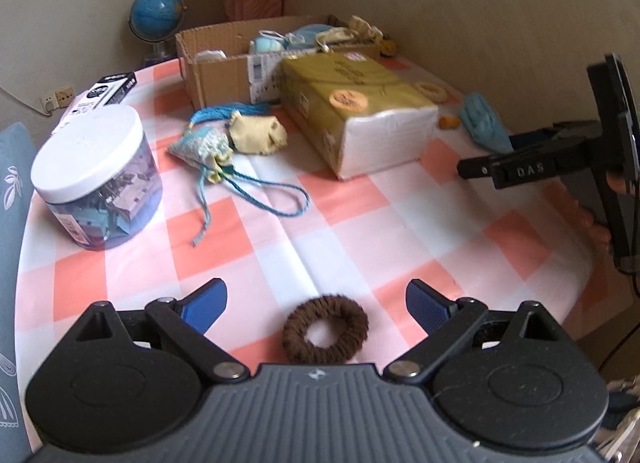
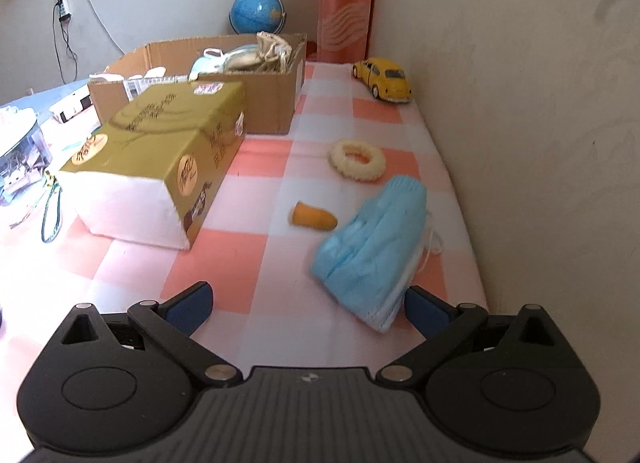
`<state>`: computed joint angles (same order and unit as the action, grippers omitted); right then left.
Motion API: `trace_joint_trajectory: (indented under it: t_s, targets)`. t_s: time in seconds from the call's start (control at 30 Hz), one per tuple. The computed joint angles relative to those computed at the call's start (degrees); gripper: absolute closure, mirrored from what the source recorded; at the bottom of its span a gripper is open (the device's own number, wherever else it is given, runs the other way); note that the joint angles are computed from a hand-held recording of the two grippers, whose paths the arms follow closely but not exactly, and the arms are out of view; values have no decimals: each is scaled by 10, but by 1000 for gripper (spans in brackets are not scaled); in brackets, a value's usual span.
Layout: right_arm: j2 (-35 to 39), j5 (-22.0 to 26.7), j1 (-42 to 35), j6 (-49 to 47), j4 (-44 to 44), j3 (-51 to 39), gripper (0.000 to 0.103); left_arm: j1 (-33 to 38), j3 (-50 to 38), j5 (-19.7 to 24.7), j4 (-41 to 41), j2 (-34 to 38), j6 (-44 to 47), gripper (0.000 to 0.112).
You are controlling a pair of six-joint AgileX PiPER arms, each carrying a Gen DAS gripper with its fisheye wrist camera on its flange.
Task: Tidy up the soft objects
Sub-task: 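Lower the left gripper onto the brown scrunchie and close on it, then lift the scrunchie with the left gripper while the right gripper grasps the blue mask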
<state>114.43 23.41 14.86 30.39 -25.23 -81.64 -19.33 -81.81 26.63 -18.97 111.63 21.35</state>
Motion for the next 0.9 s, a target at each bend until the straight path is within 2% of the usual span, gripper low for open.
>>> trace_joint_trajectory:
  t_s: [0.13,0.23,0.3,0.37,0.53,0.63,0.7,0.9]
  targets:
    - [-1,-4,1,16,-9,5,0,-6,21,-10,19,-3,-11,17]
    - [0,-3,2,34,-22,4,0,-10,35,-19,34,-6,-26,22]
    - [-1,-4,4,54,-38,8,0,-13,48,-31,43,-15,-40,28]
    - [-3,-9,5,73,-54,13,0,-20,60,-38,74,-25,-73,38]
    - [-8,-18,8,109,-87,26,0,-34,76,-37,122,-43,-134,59]
    - [-11,-23,9,123,-99,33,0,-43,74,-47,154,-40,-160,61]
    - [-13,-23,9,122,-98,35,0,-41,62,-46,134,-31,-141,65]
    - [-16,-25,10,129,-104,39,0,-38,20,-45,137,1,-147,65]
